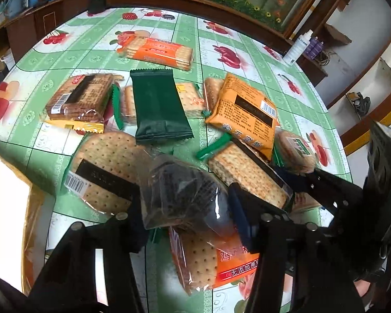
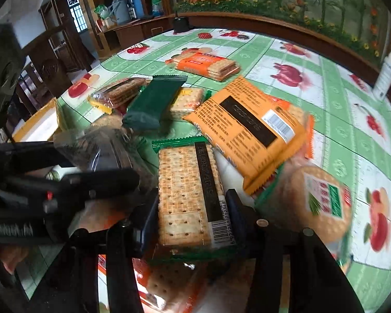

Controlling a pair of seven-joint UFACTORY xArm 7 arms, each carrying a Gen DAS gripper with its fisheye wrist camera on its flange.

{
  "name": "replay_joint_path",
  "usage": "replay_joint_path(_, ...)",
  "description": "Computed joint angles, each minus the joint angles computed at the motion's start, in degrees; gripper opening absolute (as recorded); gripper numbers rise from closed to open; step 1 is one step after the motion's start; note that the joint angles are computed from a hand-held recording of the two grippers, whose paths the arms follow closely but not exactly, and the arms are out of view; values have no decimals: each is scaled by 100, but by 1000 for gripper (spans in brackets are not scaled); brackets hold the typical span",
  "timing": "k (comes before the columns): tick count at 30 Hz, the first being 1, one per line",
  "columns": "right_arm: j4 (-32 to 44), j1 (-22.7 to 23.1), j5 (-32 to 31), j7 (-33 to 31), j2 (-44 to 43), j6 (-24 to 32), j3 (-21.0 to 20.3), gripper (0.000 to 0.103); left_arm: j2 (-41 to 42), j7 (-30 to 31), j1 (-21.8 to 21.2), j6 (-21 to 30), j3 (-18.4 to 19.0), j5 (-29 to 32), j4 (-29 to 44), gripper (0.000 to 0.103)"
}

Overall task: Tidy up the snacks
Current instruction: 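Grasp the clear bag of dark snacks with the left tool while the right tool grasps the green-ended cracker pack, then carry both held packs into the white box and open both tools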

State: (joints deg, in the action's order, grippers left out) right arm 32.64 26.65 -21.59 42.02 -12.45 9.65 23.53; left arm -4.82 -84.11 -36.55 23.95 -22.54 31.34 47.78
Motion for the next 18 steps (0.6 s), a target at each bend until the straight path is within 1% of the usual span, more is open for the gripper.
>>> replay_joint_path(3, -253, -84, -48, 340, -360, -44, 173, 48, -123, -133, -28, 152, -90, 207, -27, 52)
replay_joint_path(5, -426, -210, -83, 627, -616, -93, 358, 48, -275, -170, -37, 157, -131, 228, -120, 50)
replay_joint_path(7, -592, -236, -13, 786, -829, -194, 436, 48, -388, -196, -19, 197, -194, 235, -164, 49)
replay_joint_path(8, -649, -310, -12, 890, -942, -222, 541, 48, -495, -216, -12, 225, -238, 250, -214, 49)
replay_joint_path(12, -830, -275, 184, 1028, -1248, -344, 645, 47, -748, -211, 37, 327, -401, 215, -324, 48)
replay_joint_path(15, -852, -284, 284, 1124, -1404, -280, 808, 47, -997, -179, 71, 298, -489, 93, -480, 48)
replay_joint_path(18, -841, -269, 347, 1233, -1526, -255, 949, 47, -1303, -102, 113, 380, -592, -77, -628, 48)
